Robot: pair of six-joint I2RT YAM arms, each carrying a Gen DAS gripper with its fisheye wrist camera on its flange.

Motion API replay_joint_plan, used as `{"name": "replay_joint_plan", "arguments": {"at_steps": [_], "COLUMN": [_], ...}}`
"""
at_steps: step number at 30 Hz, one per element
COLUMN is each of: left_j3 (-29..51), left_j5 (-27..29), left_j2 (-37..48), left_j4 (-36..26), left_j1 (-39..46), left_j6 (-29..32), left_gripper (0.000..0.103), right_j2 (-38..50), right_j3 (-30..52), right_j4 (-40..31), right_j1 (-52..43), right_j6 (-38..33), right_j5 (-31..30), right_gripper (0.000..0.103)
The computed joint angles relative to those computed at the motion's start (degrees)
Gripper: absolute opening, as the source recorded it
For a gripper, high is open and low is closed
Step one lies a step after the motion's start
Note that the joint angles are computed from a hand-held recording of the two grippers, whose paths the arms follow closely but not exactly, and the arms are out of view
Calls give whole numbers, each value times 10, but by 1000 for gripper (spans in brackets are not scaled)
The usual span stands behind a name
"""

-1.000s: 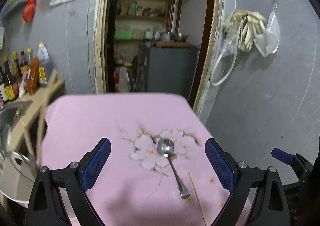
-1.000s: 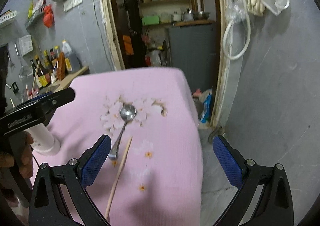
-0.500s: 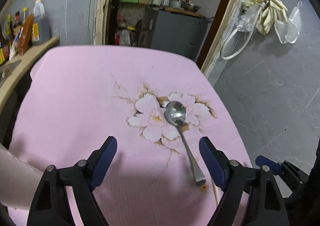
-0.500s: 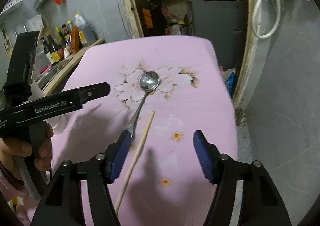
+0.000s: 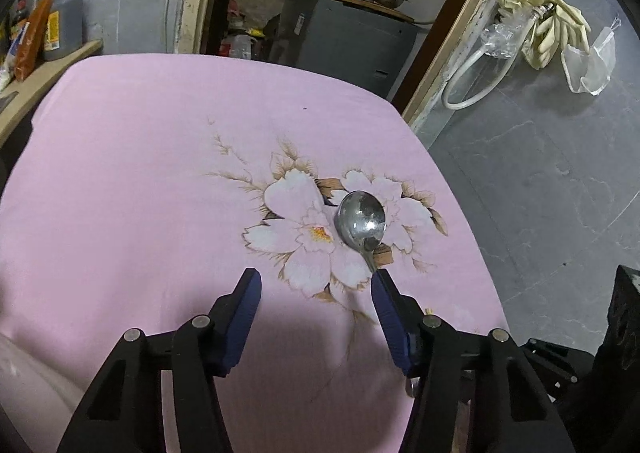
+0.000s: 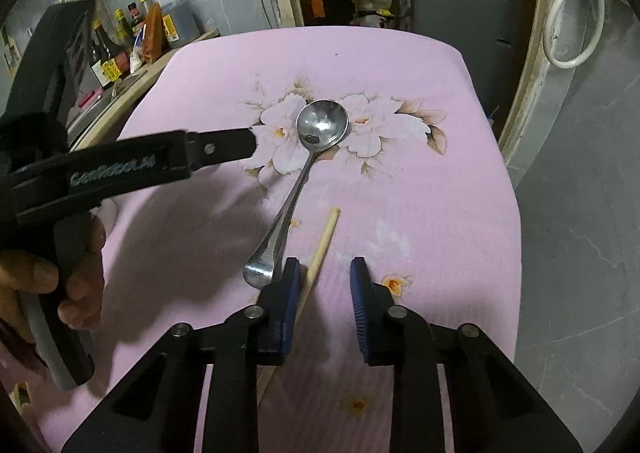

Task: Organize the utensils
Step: 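Grasp the metal spoon with the left gripper while the right gripper grasps the wooden chopstick, then lift the spoon and chopstick and carry both over the white holder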

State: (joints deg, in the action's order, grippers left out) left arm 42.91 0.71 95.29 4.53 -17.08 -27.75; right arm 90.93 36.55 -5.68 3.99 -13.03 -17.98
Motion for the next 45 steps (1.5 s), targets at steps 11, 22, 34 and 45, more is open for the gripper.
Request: {"name": "replay_joint_plan", "arguments": {"at_steps": [11,22,34,45], "left_j3": [58,155,226,223], "left_j5": [44,85,129,94], "left_j2": [83,167,199,174], "left_j4": [36,19,-60,-93], "left_j1": [18,43,49,34], "left_j6": [8,43,90,105], "left_gripper": [49,30,11,4], "right_j2": [37,124,217,264], "right_j3": [49,139,285,383], "right_j4": [-17,-42,-183,-290], "right_j1": [-59,-72,-62,-31], "right_j6": [-24,-25,-58,-55], "right_j5": [-26,-43,-61,-12], "right_gripper": [4,4,5,5]}}
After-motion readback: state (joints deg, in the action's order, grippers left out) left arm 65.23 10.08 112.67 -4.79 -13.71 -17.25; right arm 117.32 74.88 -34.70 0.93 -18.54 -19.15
